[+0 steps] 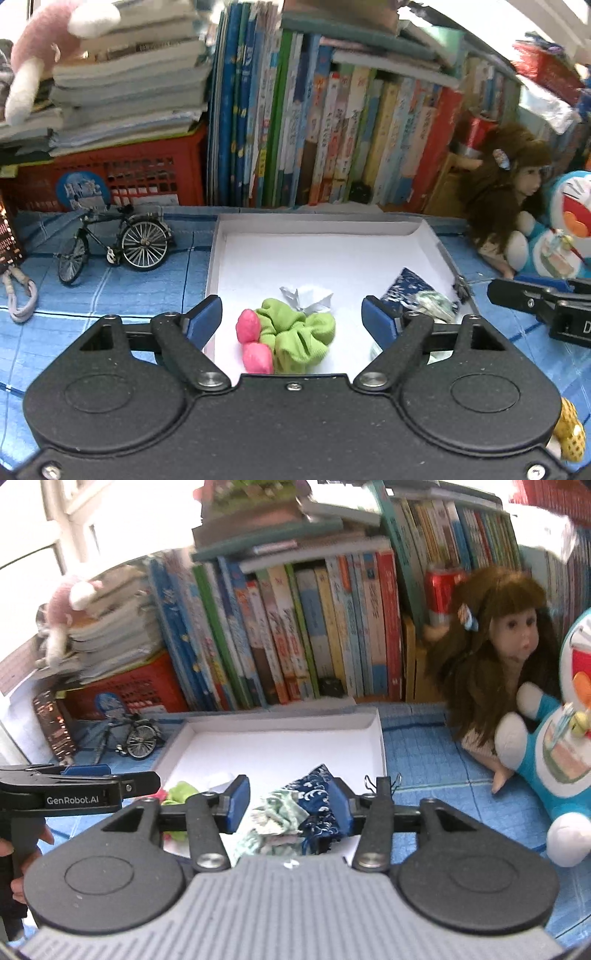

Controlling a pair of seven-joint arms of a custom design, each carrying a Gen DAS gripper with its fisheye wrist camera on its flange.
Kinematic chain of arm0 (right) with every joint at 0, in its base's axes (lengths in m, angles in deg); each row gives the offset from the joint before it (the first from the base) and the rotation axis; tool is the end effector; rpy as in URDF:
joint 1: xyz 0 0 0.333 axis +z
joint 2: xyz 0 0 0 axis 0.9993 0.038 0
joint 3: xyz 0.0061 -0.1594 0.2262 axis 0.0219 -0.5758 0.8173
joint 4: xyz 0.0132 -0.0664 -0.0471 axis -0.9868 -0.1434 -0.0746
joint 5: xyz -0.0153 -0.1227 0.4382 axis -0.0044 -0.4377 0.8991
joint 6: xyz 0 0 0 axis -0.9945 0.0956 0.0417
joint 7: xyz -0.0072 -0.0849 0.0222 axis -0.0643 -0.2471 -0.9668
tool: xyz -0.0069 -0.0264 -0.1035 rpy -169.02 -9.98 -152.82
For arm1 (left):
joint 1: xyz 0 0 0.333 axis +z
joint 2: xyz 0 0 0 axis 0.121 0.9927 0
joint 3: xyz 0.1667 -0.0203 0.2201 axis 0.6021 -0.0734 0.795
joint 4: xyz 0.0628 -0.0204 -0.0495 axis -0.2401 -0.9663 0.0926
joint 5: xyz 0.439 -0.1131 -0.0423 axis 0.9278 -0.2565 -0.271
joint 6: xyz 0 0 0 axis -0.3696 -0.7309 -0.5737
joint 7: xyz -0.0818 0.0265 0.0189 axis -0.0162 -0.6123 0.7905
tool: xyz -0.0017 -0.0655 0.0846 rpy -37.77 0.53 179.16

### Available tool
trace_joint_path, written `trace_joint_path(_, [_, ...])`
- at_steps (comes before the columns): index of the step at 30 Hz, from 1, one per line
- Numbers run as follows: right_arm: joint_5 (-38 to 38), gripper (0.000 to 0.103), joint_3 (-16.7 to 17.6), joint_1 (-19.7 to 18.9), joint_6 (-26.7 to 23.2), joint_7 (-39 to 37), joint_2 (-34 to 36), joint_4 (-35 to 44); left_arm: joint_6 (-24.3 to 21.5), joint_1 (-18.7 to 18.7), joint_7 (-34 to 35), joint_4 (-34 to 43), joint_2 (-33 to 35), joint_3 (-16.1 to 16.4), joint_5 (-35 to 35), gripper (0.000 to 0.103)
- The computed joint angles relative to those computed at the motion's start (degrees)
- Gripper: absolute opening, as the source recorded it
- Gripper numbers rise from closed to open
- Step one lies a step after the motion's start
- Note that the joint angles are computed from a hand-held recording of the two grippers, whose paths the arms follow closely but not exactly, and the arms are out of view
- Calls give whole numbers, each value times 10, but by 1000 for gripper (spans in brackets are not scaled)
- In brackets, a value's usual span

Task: Organize soft objects
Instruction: 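Withdraw both tools from the tray toward the remaining items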

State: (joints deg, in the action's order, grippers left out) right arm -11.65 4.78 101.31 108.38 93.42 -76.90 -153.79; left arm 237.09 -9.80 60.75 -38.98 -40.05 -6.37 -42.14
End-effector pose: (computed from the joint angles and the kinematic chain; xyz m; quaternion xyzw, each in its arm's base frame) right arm 0.4204 0.2197 0.5545 -0.5369 0.7180 -0.2735 0.3484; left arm 0.5604 -0.3520 0.5651 -0.4994 0.7729 -0.3521 0.1710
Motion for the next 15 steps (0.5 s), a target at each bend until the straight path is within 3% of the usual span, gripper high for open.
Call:
trace_joint_path(9, [-38, 80, 53, 17, 23, 32, -110, -69, 66, -27, 123, -161, -153, 22, -147, 84])
trace_joint_path(15, [-52, 82, 87, 42, 21, 65, -181, -121, 102, -64, 191, -263, -244, 52, -235, 84])
